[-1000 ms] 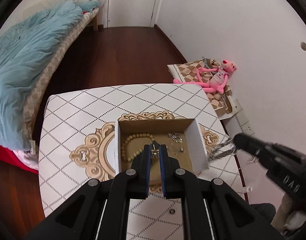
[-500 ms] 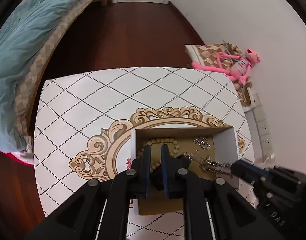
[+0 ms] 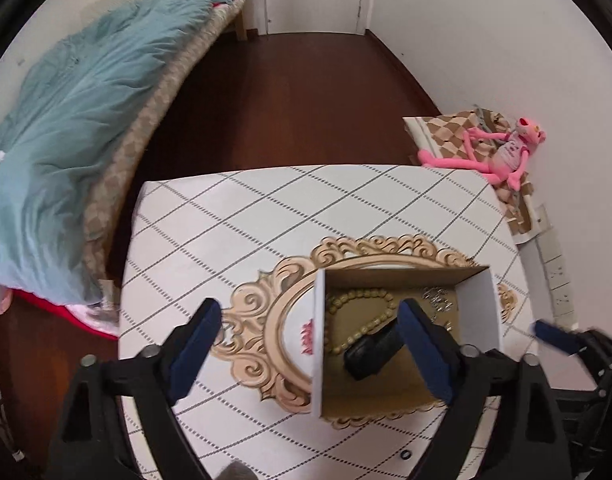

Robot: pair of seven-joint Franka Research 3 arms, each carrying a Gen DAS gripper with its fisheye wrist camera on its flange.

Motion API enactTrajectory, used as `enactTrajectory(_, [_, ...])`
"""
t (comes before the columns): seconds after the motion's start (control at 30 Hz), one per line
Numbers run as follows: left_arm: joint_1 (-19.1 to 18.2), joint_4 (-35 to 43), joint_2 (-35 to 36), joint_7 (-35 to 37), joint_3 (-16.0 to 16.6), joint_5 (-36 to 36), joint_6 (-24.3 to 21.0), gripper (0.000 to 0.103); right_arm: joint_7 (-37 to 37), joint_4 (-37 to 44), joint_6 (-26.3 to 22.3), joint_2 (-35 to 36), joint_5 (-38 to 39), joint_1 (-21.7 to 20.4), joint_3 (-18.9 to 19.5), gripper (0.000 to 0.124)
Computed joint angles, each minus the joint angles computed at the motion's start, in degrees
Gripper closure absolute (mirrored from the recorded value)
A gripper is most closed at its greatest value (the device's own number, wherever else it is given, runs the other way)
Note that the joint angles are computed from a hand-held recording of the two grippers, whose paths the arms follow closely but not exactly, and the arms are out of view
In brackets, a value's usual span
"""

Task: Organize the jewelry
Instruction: 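Open both grippers over the box and withdraw toward the black rings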

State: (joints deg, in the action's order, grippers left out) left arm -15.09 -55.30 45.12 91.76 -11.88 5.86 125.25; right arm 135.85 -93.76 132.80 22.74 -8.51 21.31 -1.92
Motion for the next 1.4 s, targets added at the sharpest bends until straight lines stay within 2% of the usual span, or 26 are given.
enactTrajectory(0.03, [0.2,-4.7,-2.5,-0.5,0.3,0.5,3.0,0.003,0.6,0.0,-0.6,0.0,-1.1,0.5,-0.4,0.033])
enactTrajectory(0.1, [0.7,-12.1,-6.3,-1.3,0.6,1.5,8.2,0.003,2.6,0.0,-2.6,0.0,-3.9,1.9,-1.0,0.029])
enactTrajectory(0.2, [0.7,-19.4,-10.0,-3.1,1.0,3.8,12.7,0.002,4.6,-1.1,-3.4,-0.4,-6.2,2.6,-1.1,0.027])
enactTrajectory(0.57, [2.0,-29.3,-15.7,-6.0,0.2,5.6,15.3,0.002,9.1,-4.8,-2.0,-2.2,-7.4,2.8,-0.2,0.027])
enactTrajectory(0.73, [2.6,-31.6,-17.6,-6.9,-0.1,5.4,15.9,0.002,11.2,-5.8,-2.6,-4.2,-9.9,3.4,0.0,0.027])
enactTrajectory(0.9, [3.1,-35.6,-21.4,-8.3,0.0,5.8,18.4,0.002,14.8,-7.3,-3.3,-7.3,-14.2,4.2,0.4,0.027])
enactTrajectory(1.2, [4.7,-43.1,-28.7,-8.9,-0.3,4.9,21.7,0.002,20.0,-10.8,-3.6,-13.1,-19.7,4.3,3.3,0.027])
enactTrajectory(1.4, [4.4,-49.2,-31.5,-10.1,0.2,6.3,21.2,0.002,22.1,-16.4,-1.6,-14.9,-17.4,3.6,5.3,0.027])
